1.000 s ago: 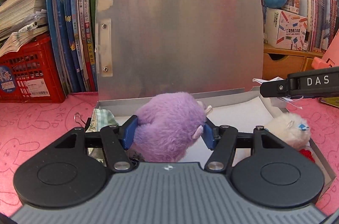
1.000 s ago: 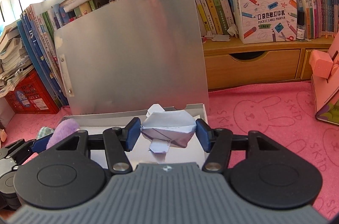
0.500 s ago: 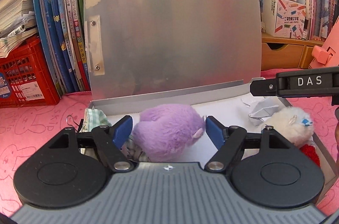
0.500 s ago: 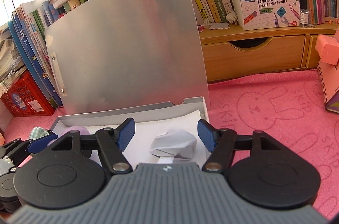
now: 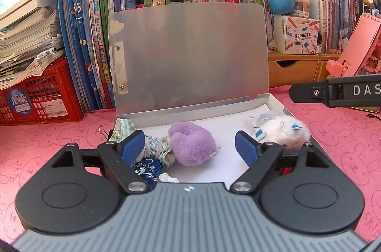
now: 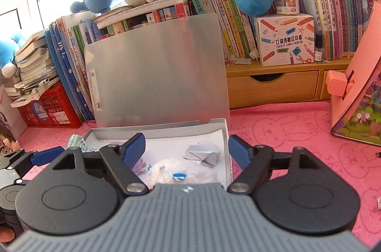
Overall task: Organize objects
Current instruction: 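Open the left tool releasing the plush into the box while the right tool releases the paper, then move the left tool to a black round lid while the right tool approaches another lid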
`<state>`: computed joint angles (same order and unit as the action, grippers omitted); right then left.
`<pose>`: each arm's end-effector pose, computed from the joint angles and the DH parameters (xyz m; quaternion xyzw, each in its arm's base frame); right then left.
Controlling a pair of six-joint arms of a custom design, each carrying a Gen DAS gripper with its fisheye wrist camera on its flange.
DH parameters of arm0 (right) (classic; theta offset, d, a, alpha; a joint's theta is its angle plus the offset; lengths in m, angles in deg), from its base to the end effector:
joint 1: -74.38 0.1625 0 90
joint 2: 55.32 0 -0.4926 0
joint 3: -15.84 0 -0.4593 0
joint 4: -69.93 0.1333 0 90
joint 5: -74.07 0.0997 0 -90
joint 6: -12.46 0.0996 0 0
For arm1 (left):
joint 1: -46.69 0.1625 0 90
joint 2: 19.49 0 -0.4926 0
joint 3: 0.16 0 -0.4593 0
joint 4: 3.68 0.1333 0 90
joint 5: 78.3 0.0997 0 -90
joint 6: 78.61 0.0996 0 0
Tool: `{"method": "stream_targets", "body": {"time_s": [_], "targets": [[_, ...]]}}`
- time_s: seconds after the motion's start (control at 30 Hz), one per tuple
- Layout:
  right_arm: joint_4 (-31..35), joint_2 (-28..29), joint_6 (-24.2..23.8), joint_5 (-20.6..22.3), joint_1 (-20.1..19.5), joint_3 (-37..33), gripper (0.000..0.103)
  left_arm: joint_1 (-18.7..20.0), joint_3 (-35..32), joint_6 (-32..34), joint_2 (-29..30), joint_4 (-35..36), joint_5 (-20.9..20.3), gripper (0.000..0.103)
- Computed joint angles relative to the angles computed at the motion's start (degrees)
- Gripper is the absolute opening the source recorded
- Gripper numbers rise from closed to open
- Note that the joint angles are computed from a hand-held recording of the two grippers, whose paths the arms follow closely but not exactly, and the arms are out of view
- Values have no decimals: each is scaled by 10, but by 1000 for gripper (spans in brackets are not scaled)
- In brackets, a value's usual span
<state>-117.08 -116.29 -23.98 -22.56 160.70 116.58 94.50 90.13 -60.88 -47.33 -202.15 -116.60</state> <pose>0.0747 -0.7355 0.3297 0.2206 -0.8486 0.4318 0.2117 -0.3549 -0.7064 0.0142 0.2660 0.8028 -0.4288 0.3177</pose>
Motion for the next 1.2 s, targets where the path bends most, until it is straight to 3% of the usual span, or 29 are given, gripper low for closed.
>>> {"method": "stream_targets", "body": {"time_s": [0.7,1.0,1.2], "targets": [[-101,-128,-79,52,-13,207,91,-83,231,-123,-91,-48,7,88],[-124,-164,-87,78,-46,282,91,-106,297,-179,-100,-52,8,88],[-138,-186,-123,90,-61,324,91,-113,317,-198,-98,-39,4,88]]}}
